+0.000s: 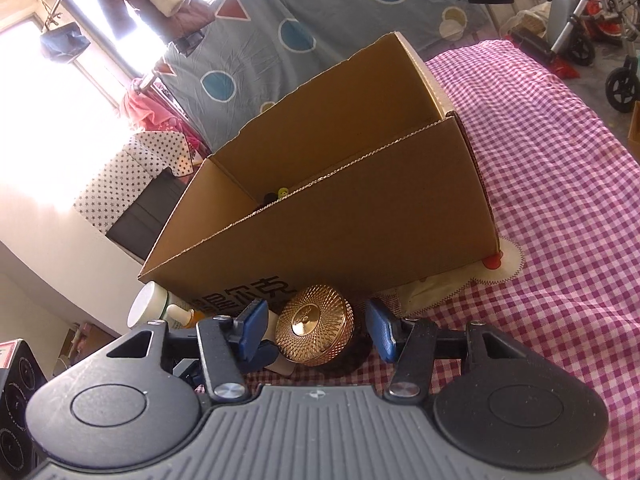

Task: Organize rigid objects
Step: 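Reach the right gripper to the gold-lidded jar and close on it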

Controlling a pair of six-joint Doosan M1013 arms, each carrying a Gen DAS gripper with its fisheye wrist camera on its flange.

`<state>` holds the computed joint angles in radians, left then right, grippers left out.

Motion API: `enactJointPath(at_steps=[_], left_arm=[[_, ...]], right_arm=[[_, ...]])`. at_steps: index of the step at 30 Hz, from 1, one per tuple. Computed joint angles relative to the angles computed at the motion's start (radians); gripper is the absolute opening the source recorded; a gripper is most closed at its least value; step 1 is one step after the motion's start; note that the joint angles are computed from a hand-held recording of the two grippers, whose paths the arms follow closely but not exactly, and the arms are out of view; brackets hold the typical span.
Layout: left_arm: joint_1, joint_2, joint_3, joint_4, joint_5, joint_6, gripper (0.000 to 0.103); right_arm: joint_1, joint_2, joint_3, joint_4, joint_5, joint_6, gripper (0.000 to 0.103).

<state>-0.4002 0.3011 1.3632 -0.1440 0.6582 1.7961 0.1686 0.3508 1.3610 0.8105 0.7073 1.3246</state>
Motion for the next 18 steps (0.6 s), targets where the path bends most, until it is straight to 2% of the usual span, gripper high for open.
enactJointPath(at_steps=[10,18], left_arm=[[-0.004,0.019,-0.035,0.060,0.037,-0.072,0.086],[-0.001,0.018,-0.033,0.013,0.033,-0.048,0.089]], right_arm=[[-0.015,0.078,-0.086,0.053,0.125,-0.022,0.056],[-0.029,0.075,-0.082,0.065,0.169,-0.023,0.057]])
